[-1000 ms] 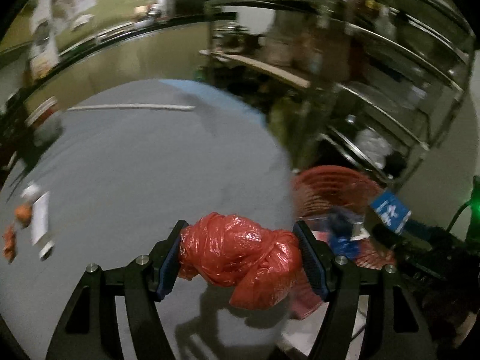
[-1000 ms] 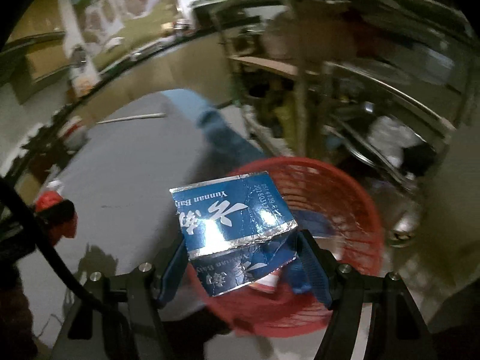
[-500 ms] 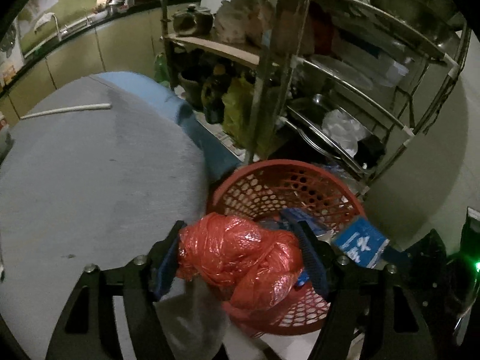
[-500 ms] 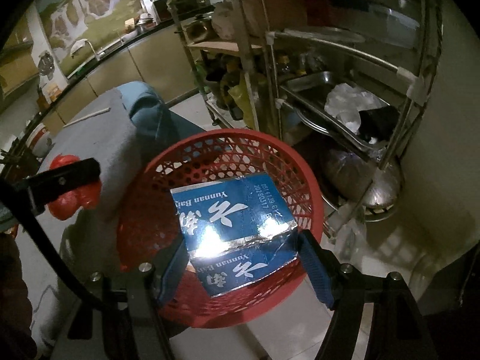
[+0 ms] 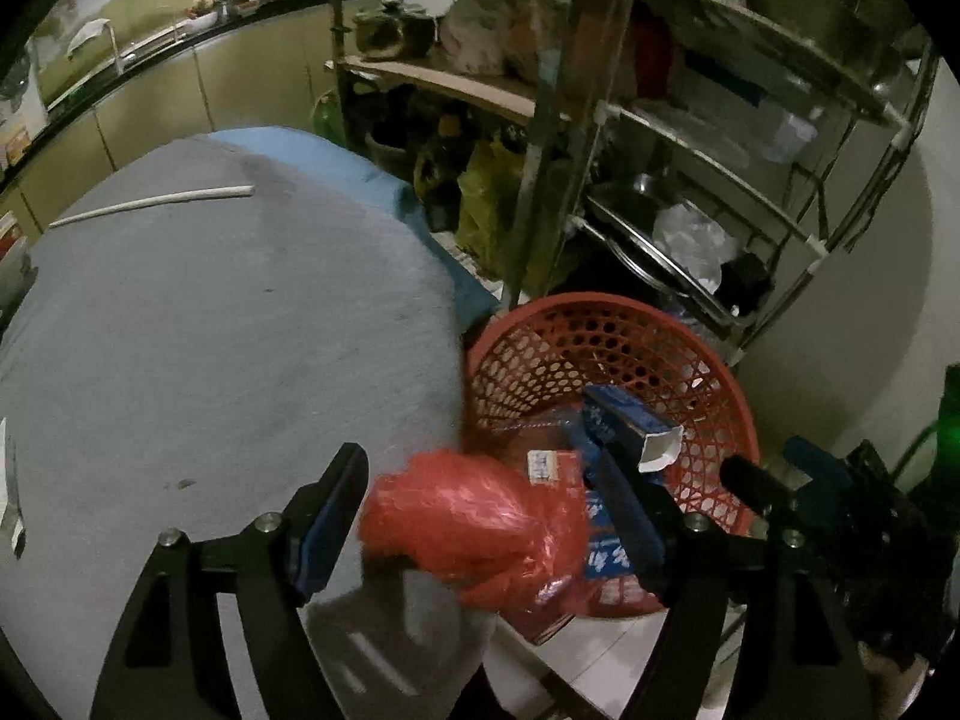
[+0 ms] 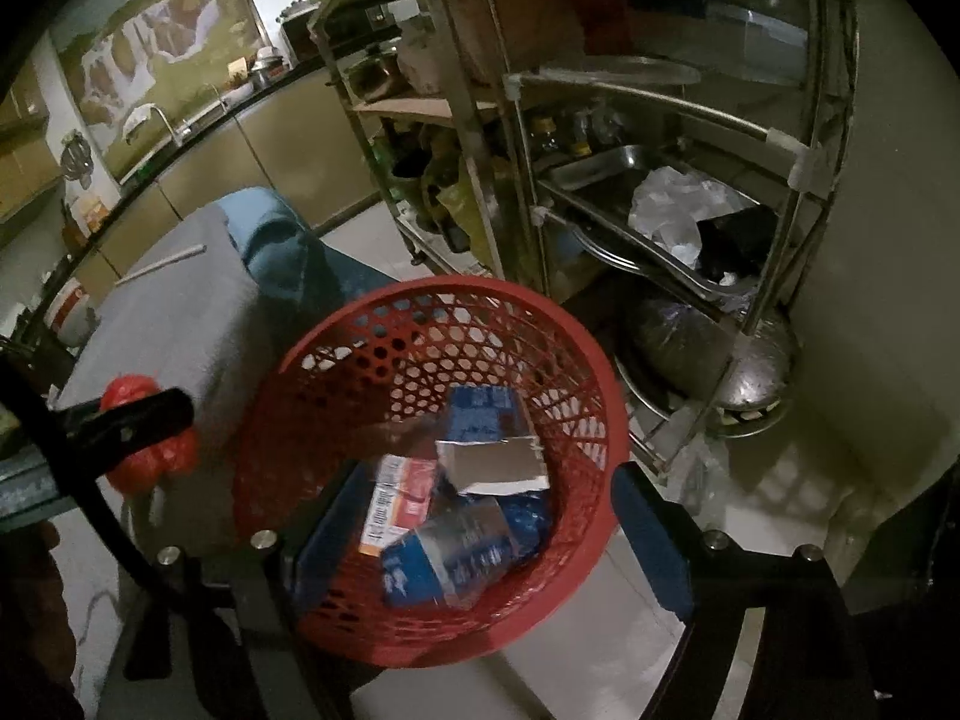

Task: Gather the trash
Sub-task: 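Open both tools to drop the carton and bag into the basket, then return both tools to the table toward the white medicine box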

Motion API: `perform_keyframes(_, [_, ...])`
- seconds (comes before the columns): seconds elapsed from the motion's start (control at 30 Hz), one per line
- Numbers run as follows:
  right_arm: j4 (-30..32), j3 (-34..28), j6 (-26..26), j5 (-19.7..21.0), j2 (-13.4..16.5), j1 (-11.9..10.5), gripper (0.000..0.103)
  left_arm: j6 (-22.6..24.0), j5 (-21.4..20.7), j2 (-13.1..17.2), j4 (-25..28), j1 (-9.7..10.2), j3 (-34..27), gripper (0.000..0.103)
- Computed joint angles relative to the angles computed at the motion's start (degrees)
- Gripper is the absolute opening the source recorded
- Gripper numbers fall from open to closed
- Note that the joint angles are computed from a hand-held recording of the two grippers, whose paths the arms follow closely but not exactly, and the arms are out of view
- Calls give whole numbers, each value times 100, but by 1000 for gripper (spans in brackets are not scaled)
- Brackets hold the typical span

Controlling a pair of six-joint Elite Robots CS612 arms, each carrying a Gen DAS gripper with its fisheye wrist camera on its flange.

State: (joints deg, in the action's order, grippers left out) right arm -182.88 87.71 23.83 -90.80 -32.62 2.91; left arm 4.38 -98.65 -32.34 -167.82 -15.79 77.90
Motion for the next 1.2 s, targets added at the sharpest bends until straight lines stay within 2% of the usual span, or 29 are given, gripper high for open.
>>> perform_keyframes(0.1, [-115, 5, -37, 13, -32, 46, 85, -26, -204, -117, -238, 132, 206, 79])
perform_keyframes(0.23, [-286, 26, -115, -60, -78, 126, 85, -440, -666, -178, -711, 363, 373, 82])
perform_keyframes(0.33, [-298, 44, -104, -77, -99, 166, 85, -669, -820, -151, -798, 448, 337, 82])
perform_keyframes(0.43, [-298, 108, -65, -143, -144, 203, 85, -636, -900, -176, -871, 494, 373, 82])
perform_keyframes(0.6, [-272, 179, 31, -128, -205, 200, 85, -449, -660, -285, -1311, 530, 645, 82])
perform_keyframes(0.77, [-333, 36, -266, 34, -195, 274, 85, -852, -231, -412, -1660, 712, 1041, 82])
perform_keyframes(0.9, [-335, -190, -649, 300, -137, 410, 85, -1054, 466, -539, -1945, 867, 1378, 82])
perform_keyframes(1.0, [-248, -412, -1053, 524, -94, 559, 85, -1312, 819, -643, -2191, 1016, 1611, 82])
perform_keyframes(1.1, [-125, -599, -1434, 809, -69, 684, 85, -1603, 967, -728, -2473, 1177, 1814, 82])
perform_keyframes(1.17, [-91, -707, -1737, 878, -60, 795, 89, -1877, 924, -776, -2729, 1320, 1936, 82])
perform_keyframes(1.2, [-144, -758, -1901, 904, -50, 855, 95, -1964, 895, -791, -2853, 1369, 1991, 82])
